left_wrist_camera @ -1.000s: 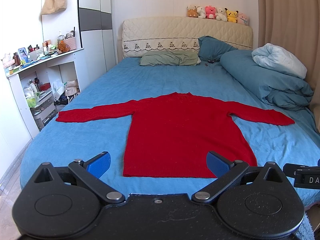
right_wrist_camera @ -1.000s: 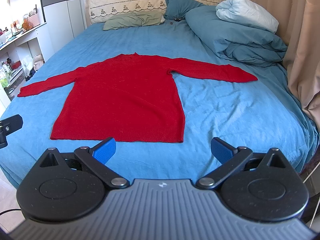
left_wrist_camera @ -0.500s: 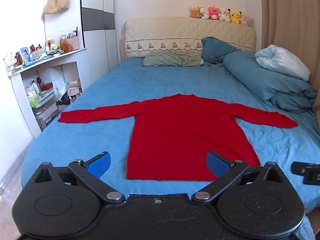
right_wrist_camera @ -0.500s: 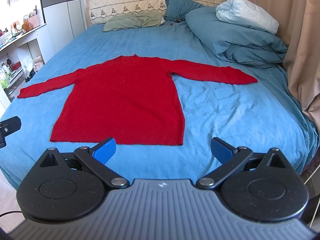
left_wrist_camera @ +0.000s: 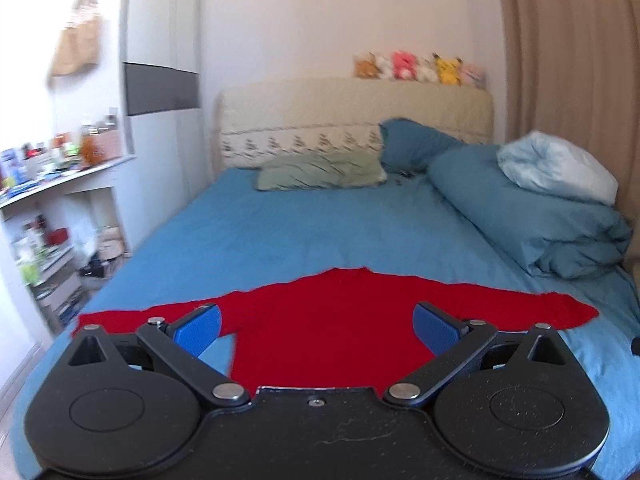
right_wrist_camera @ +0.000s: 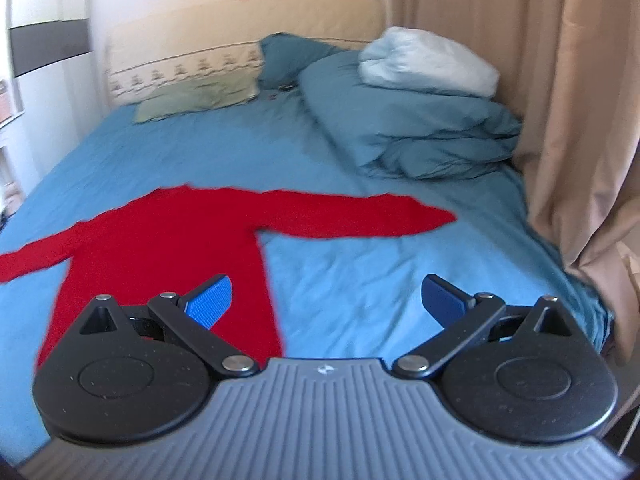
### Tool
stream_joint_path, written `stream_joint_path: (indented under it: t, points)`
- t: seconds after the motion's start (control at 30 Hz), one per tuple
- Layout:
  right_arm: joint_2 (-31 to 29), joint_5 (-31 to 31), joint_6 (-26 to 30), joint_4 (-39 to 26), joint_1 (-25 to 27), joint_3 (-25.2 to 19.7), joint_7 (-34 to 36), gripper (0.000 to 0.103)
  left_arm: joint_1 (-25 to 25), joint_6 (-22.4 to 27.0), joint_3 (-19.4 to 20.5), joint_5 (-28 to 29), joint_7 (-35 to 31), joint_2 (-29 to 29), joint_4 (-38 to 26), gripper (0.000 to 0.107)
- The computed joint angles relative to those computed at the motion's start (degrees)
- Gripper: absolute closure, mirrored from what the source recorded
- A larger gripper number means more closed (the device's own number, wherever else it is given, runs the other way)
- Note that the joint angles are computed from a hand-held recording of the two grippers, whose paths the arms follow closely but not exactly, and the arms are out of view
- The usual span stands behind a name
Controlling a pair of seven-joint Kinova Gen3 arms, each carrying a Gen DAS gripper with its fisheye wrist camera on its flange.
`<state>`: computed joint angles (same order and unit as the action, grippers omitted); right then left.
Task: Fold small clothes
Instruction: 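Move both tools down toward the sweater's sleeve cuffs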
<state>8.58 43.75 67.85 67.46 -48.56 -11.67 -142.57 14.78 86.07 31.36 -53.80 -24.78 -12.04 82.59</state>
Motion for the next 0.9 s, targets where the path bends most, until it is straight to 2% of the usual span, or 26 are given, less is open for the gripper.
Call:
stream_joint_path:
  t: [0.17,0.23,0.33,0.4,0.47,0.57,0.7,0.8,0.9]
  points:
    - [6.7,-2.6,-7.8,-2.2,6.1,5.0,0.8,0.0,1.2,-11.7,-12.7,7.5,-8.6,7.6,-3.5,0.004]
    - [10.2,-3.8,-11.0,-3.3,8.0,7.3,0.7,0.0,-2.7,-16.3,-13.7,12.2,-12.9,11.6,-5.3,0.004]
    - [16.0,-4.8,-16.1,-4.6,9.5,11.0,-1.2,0.0,-9.7,-23.3,-11.4,16.0,-17.7,18.3,-7.4,0.004]
    - [19.9,-5.8,-19.3,-5.8,10.5,13.4,-2.9,0.0,-10.1,-28.0,-13.4,18.0,-20.3,22.5,-8.4,0.004]
    - [23.3,-6.9,-22.8,-6.4,11.3,15.6,-5.2,0.0,-7.5,-30.7,-18.7,21.9,-24.7,27.2,-11.3,0.004]
    - [28.2,-9.2,-24.6,-9.4,12.3,18.4,-7.3,0.0,-3.0,-30.6,-25.2,25.3,-30.1,33.4,-17.0,0.004]
    - [33.8,-11.7,-25.7,-14.1,13.4,21.2,-9.4,0.0,-3.3,-25.9,-25.9,30.1,-35.6,41.2,-27.0,0.004]
    - [38.2,-13.2,-23.1,-20.2,14.6,21.9,-8.5,0.0,-3.8,-21.8,-26.7,34.0,-38.1,46.5,-34.7,0.004]
    - [42.9,-15.9,-19.4,-28.2,16.3,21.8,-4.8,0.0,-3.4,-17.7,-28.4,36.1,-39.4,52.0,-42.7,0.004]
